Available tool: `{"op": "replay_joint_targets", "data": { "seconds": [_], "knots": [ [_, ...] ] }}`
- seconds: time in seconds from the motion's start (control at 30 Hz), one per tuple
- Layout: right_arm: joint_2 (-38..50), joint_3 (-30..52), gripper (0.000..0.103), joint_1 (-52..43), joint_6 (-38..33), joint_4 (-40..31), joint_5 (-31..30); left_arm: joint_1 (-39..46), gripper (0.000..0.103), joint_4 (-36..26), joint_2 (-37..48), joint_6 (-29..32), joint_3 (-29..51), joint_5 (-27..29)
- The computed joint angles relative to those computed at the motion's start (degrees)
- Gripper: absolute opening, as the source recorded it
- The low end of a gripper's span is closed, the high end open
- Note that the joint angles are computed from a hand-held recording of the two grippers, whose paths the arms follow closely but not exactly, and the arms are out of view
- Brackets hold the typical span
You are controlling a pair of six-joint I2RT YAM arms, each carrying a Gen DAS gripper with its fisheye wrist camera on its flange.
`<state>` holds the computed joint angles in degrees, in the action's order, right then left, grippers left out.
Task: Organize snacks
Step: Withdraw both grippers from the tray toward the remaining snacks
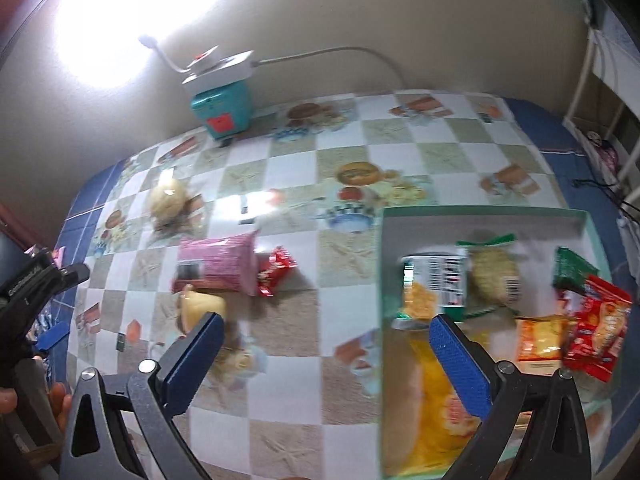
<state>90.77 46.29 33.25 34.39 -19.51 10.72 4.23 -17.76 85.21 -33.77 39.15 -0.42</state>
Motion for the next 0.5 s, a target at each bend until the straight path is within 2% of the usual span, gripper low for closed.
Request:
{"op": "replay_joint_targets", "data": {
  "seconds": [0.17,0.33,0.5],
  "knots": [
    [5.06,2.27,0.103,2.59,0.73,2.69,-1.11,-0.57,0.099,-0.16,5.29,1.75,1.78,0.96],
    [10.26,4.58,0.103,4.49,1.42,4.53,-2.14,-3.05,0.099,-1.41,12.2,4.68,4.45,-1.21],
    [14.52,6.77,0.103,5.8,2.19,5.72,-2.6,-1.93,0.099,-0.32,14.51,3.82,4.31,0.15]
  ]
}}
